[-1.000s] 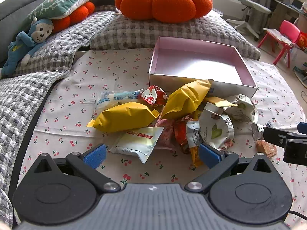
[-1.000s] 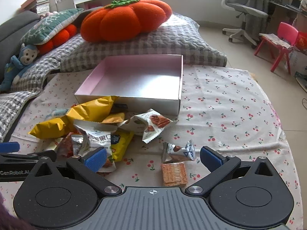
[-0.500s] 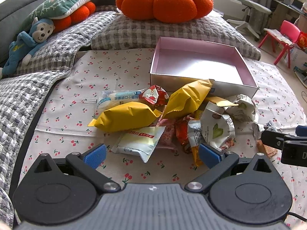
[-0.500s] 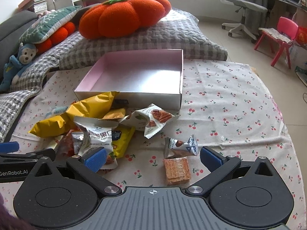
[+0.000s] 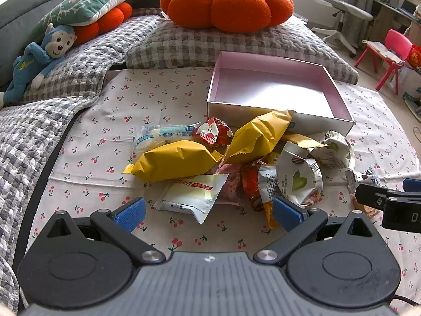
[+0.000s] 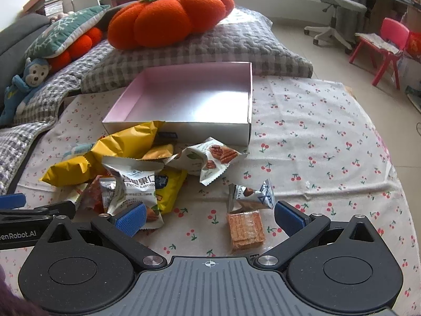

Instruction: Organize snacks

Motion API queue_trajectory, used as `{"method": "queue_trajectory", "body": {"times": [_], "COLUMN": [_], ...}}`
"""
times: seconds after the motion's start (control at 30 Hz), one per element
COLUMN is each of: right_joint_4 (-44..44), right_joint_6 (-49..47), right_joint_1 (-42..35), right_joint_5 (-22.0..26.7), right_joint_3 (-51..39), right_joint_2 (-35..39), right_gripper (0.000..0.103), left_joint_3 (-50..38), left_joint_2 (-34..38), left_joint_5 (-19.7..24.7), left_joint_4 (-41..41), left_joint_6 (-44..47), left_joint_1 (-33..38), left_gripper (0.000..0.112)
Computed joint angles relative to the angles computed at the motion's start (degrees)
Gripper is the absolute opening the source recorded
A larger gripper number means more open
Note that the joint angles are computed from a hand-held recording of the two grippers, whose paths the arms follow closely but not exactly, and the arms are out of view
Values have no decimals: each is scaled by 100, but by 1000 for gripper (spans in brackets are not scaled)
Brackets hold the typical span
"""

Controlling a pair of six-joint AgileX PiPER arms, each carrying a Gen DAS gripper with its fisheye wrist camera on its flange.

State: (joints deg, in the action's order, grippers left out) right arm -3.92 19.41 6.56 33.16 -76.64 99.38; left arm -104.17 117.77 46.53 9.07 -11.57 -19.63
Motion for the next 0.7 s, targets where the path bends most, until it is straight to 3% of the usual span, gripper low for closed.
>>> {"method": "queue_trajectory", "body": {"times": [0.7], "right_joint_4": [237], "right_joint_6": [-110], "right_joint_1": [-68], "right_joint_5": [277], "right_joint_3": [-153], "right_joint_2": [78], "right_gripper": [103], "left_joint_3": [-19], "left_joint_2": [36], "left_joint_5": [61], "left_joint_4": [-69], "left_joint_6": [52], "left_joint_1": [21], "left_gripper": [103]}}
